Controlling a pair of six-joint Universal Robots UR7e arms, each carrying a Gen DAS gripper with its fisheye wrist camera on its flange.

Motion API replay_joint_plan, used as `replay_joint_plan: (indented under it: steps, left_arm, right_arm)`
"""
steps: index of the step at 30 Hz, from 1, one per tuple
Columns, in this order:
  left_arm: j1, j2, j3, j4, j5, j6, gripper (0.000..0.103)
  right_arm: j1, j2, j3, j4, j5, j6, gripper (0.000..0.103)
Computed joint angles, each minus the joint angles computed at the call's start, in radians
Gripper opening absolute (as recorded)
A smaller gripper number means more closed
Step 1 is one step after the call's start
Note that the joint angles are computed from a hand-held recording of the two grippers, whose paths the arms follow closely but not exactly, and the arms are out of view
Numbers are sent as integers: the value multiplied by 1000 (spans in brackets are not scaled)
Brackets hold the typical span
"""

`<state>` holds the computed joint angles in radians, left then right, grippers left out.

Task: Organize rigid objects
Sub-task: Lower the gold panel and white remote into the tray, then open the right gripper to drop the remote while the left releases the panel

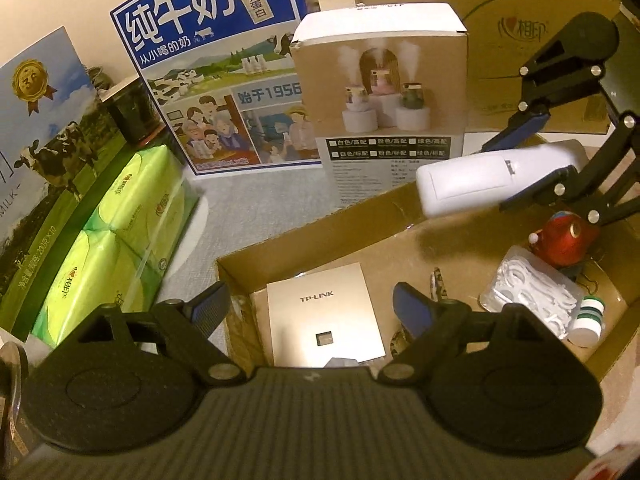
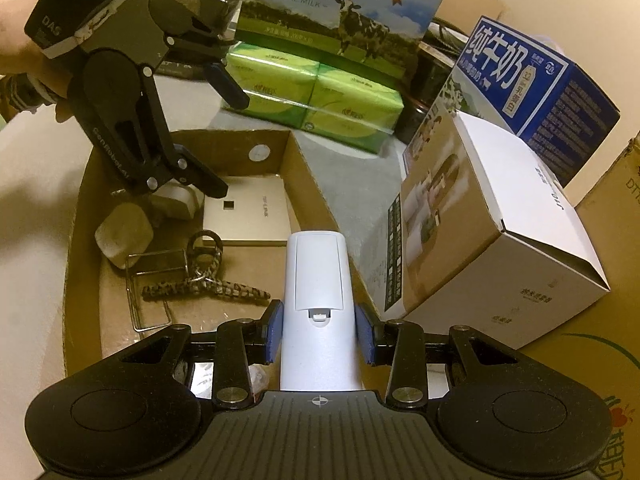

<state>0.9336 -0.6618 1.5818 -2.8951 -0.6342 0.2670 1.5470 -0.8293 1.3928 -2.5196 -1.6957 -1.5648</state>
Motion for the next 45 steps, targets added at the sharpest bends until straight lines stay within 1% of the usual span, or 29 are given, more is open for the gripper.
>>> replay_joint_plan:
  steps: [29,31,33,34,36,39,45]
  left_arm:
    - [4,1,2,-23,-14,5,87]
    - [4,1,3,-29,-15,7,87]
    - [4,2,5,-40,-14,8,87]
    - [4,2,6,-48,-13,11,87]
    - [4,3,10,-69,-10,16,88]
    - [3,2,19,-91,-11,17,90]
    - [-4,-1,35,-111,-7,-16,93]
  right_arm:
    - [2,13,-3,-8,6,-9,39]
    - [2,14,-2,-12,12,-14,39]
    - [-3,14,-1,-19,37,-18,39]
    - [-7,13,-2,-20,57,-13,39]
    - [-8,19,-21,-2,68,26,40]
    - [-11,19,-33,10,83,69,51]
    - [-12,8,-25,12,73,116,53]
